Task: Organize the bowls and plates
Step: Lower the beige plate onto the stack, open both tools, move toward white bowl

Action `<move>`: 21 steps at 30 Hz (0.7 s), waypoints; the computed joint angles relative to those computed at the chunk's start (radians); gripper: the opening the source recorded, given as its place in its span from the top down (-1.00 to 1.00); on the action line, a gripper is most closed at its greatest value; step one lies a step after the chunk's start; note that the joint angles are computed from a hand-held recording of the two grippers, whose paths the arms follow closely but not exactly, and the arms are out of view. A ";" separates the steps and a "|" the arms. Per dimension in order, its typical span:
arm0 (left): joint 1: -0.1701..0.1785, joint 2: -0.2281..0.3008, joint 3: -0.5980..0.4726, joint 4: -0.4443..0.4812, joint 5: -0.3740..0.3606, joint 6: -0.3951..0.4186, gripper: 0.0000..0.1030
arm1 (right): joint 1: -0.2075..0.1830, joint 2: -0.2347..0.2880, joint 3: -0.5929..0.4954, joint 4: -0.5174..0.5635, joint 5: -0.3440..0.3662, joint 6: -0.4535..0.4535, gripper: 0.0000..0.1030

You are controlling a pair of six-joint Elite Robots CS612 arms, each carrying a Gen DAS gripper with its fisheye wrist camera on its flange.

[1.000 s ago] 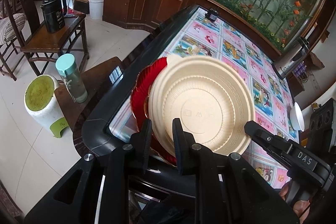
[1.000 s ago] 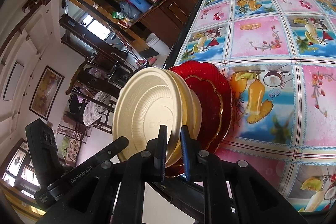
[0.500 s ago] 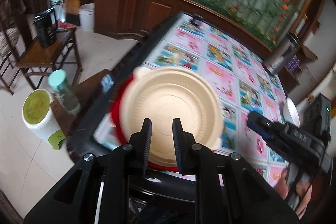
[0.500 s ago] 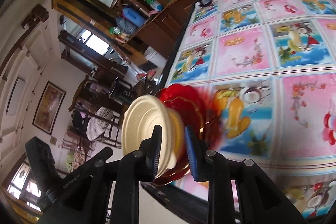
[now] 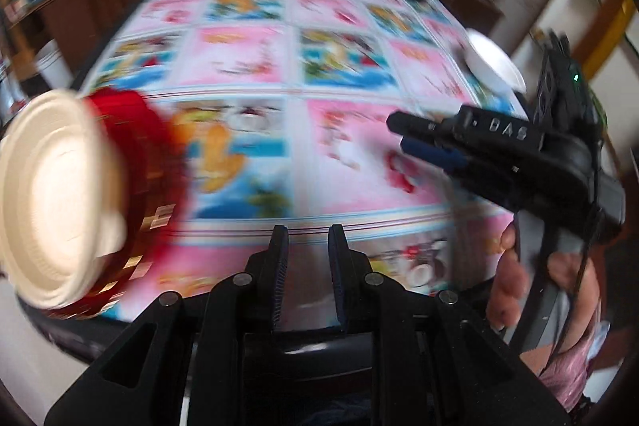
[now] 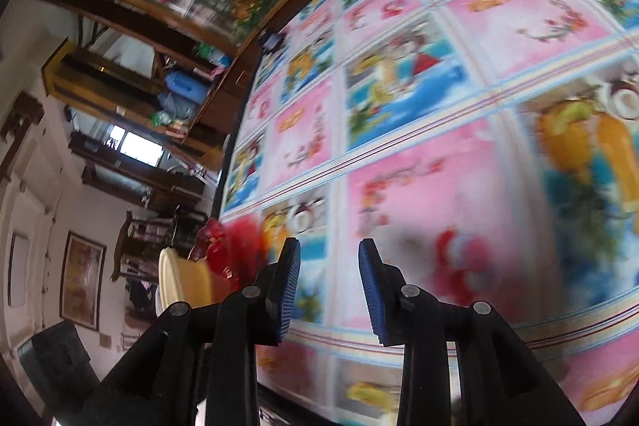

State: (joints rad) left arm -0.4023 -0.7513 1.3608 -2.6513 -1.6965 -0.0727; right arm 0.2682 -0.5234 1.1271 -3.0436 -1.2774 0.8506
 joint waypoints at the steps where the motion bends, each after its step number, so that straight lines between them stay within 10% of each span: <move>1: -0.008 0.007 -0.017 0.027 -0.002 0.012 0.66 | -0.010 -0.010 0.027 -0.021 -0.003 0.014 0.34; 11: -0.072 0.122 -0.287 0.237 -0.022 0.087 0.66 | -0.120 -0.128 0.281 -0.187 -0.132 0.094 0.11; 21: -0.119 0.363 -0.782 0.470 -0.049 0.013 0.66 | -0.223 -0.200 0.368 -0.227 -0.243 0.115 -0.01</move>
